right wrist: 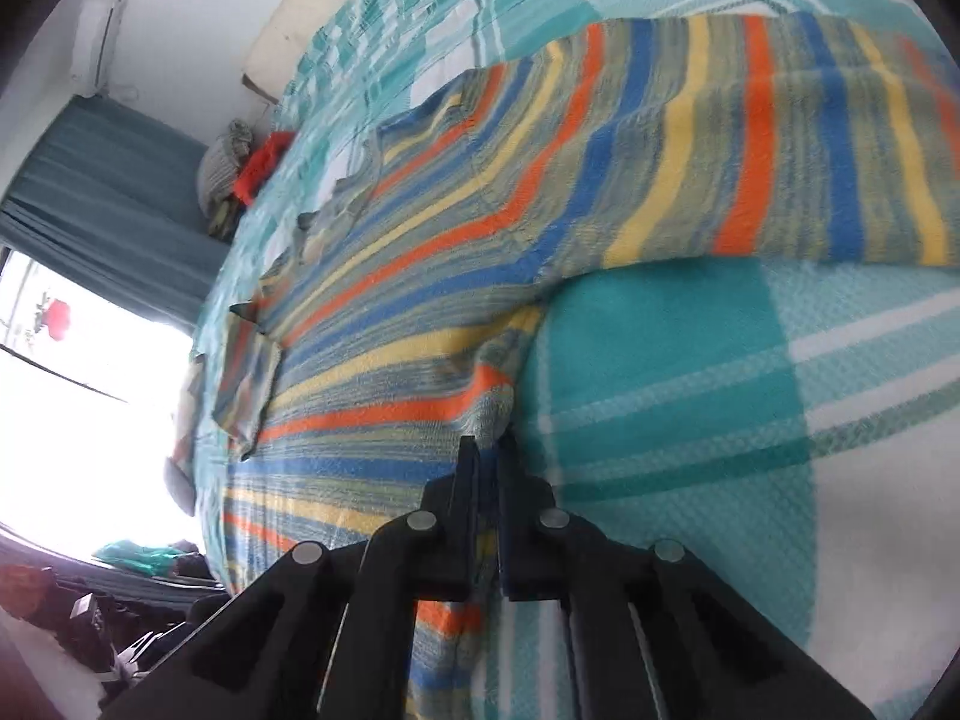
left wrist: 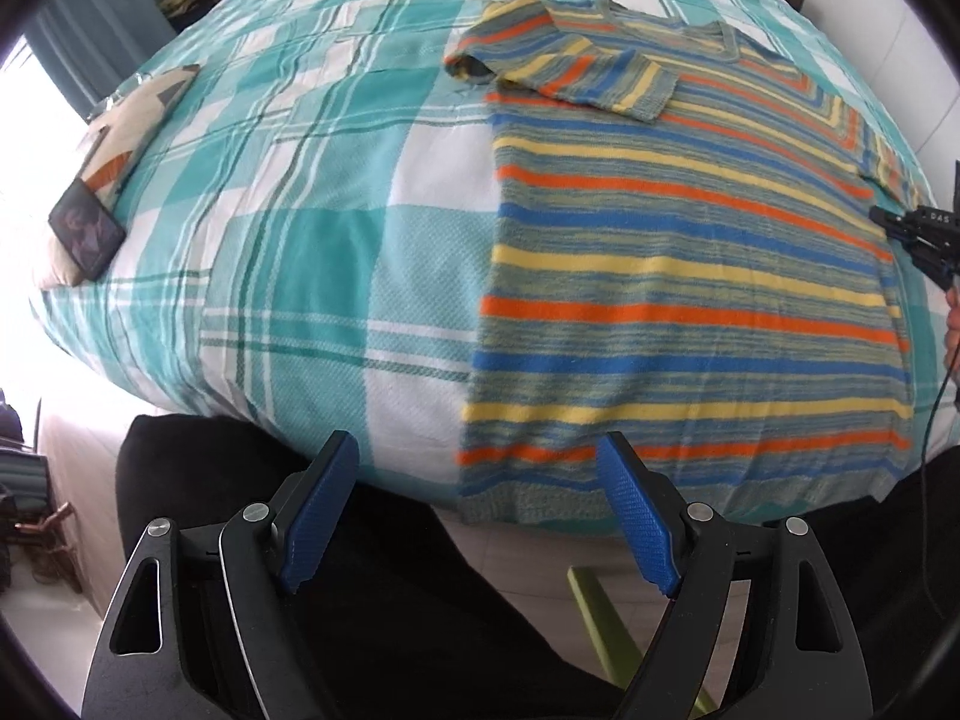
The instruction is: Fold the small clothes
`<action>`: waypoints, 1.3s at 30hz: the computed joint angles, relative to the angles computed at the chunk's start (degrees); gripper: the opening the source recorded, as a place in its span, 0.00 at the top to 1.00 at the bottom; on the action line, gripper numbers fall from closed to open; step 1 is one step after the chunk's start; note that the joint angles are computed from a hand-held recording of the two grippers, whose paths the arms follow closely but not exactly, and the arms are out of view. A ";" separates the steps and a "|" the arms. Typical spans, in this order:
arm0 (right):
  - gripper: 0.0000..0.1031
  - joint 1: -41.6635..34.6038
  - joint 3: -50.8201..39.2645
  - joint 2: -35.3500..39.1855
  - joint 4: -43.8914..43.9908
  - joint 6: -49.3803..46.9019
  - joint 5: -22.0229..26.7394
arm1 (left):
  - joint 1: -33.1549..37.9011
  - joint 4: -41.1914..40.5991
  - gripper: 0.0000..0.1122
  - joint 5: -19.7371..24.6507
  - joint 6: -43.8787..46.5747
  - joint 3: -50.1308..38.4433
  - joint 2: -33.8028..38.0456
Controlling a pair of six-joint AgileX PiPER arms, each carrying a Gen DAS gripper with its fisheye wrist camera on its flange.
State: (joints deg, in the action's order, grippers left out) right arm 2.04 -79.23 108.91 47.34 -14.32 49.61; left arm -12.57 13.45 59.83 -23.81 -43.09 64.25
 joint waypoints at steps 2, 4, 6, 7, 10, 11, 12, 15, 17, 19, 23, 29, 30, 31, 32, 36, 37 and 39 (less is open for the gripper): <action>0.98 -1.03 2.68 -2.46 -3.19 3.22 -0.31 | 3.13 0.41 0.25 -1.33 1.79 2.20 -0.46; 0.98 -1.21 3.95 -2.80 -4.09 2.61 -0.57 | 7.21 -1.95 0.25 -3.13 6.51 2.52 2.57; 0.97 -0.66 3.29 -2.70 -5.13 3.44 -1.35 | 10.25 -5.63 0.28 -4.59 11.87 0.10 6.35; 0.89 -0.52 3.08 -2.88 -5.29 3.59 -1.37 | 10.64 -6.92 0.28 -5.30 13.56 -1.82 7.67; 0.58 0.44 2.80 -6.02 -10.26 7.46 -0.94 | 8.93 -7.52 0.27 -8.97 17.12 -10.35 11.89; 0.49 1.34 3.51 -8.64 -14.38 10.01 -1.91 | 7.91 -7.59 0.23 -10.63 18.81 -13.51 14.03; 0.47 2.39 4.75 -11.38 -17.58 11.66 -3.31 | 6.82 -7.78 0.19 -12.06 21.27 -17.01 16.97; 0.46 2.85 10.16 -20.04 -20.72 12.49 -4.64 | 0.29 -2.85 0.19 -15.45 23.28 -26.79 28.03; 0.44 2.98 14.37 -25.34 -20.84 13.40 -4.96 | -2.85 -1.16 0.20 -15.73 26.60 -32.97 36.33; 0.44 3.84 18.41 -29.97 -21.34 15.29 -5.48 | -4.51 0.07 0.23 -13.22 27.97 -39.31 44.79; 0.44 7.42 25.22 -37.59 -23.09 20.24 -7.41 | 3.59 -17.06 0.87 -4.95 33.05 -50.57 53.76; 0.44 11.99 32.24 -44.53 -25.27 27.08 -11.33 | 27.75 -36.47 0.98 -3.06 35.56 -51.78 45.29; 0.44 12.99 32.94 -44.87 -26.85 29.08 -12.20 | 32.42 -36.89 0.98 -2.77 33.33 -52.89 45.29; 0.44 14.09 33.49 -44.88 -28.66 31.24 -13.20 | 36.08 -35.66 0.98 -3.01 30.35 -53.82 45.76; 0.44 14.93 33.97 -44.76 -29.88 32.62 -14.08 | 39.28 -33.48 0.98 -3.13 26.92 -55.07 46.99; 0.44 15.22 33.98 -42.45 -27.24 31.14 -15.66 | 46.08 -26.62 0.99 -4.02 20.85 -56.43 51.94; 0.44 15.69 33.80 -41.95 -27.75 31.66 -15.93 | 45.70 -25.78 0.99 -5.10 20.84 -54.88 52.04; 0.44 17.27 33.39 -41.39 -30.88 34.24 -16.08 | 45.02 -25.05 0.99 -6.44 21.05 -52.51 52.21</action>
